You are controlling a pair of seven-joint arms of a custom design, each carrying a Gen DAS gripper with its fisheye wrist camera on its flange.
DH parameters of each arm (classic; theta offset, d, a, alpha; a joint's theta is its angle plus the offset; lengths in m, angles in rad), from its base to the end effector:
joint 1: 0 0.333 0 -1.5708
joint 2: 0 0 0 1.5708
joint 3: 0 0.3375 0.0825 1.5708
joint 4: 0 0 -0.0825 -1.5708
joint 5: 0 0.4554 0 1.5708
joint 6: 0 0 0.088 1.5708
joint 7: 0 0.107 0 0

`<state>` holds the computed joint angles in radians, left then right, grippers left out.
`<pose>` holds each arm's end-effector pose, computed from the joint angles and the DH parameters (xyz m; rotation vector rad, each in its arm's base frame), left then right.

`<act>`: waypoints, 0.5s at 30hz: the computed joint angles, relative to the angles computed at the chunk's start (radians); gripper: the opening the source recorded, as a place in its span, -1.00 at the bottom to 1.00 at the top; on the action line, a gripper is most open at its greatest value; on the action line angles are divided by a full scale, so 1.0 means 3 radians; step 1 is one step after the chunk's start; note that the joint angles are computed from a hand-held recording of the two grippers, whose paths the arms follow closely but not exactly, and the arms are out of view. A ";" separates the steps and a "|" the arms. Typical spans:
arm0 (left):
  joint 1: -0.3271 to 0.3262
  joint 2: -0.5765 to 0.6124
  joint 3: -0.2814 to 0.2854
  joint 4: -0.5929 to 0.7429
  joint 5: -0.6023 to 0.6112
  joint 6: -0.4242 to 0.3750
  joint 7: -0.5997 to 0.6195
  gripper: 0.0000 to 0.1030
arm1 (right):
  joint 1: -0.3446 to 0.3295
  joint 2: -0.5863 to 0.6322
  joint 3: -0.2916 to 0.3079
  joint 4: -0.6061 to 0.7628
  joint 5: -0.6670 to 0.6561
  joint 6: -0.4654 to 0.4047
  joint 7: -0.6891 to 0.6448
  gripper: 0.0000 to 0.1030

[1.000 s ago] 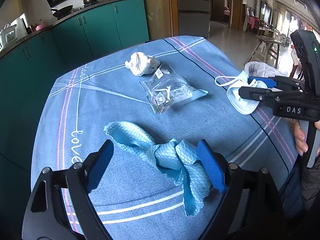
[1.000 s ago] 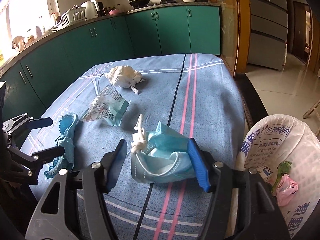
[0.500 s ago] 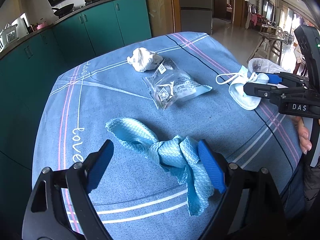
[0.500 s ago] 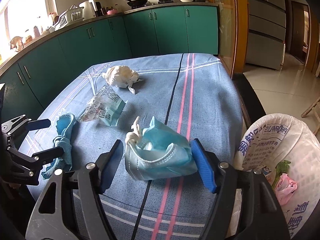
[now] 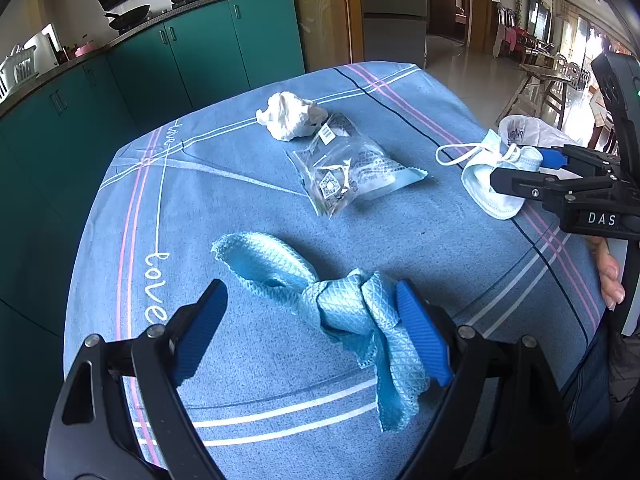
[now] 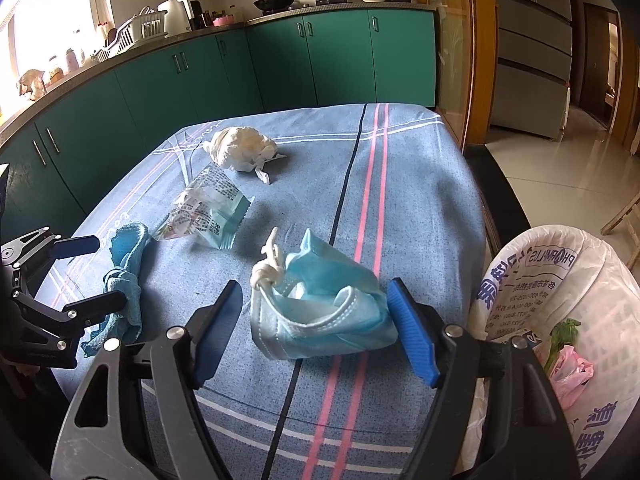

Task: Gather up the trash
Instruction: 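Lift the blue face mask with the right tool while the left tool holds the blue cloth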

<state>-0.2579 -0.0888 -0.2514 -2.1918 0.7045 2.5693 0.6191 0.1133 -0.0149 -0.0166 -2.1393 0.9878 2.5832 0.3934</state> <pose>0.5279 -0.3091 0.4552 -1.7265 1.8621 -0.5344 0.6288 0.0459 0.4386 -2.0443 1.1712 -0.2884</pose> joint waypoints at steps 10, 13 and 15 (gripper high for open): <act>0.0005 -0.0005 0.0000 -0.0015 -0.0006 0.0015 -0.0033 0.67 | 0.0007 -0.0002 0.0001 -0.0012 -0.0028 0.0028 0.0023 0.43; 0.0006 -0.0008 -0.0008 -0.0017 0.0036 0.0007 -0.0068 0.67 | 0.0007 0.0001 0.0001 -0.0011 -0.0045 0.0030 0.0035 0.43; 0.0004 -0.0014 -0.0011 -0.0021 0.0058 0.0005 -0.0082 0.63 | 0.0009 0.0003 0.0003 -0.0011 -0.0052 0.0036 0.0045 0.43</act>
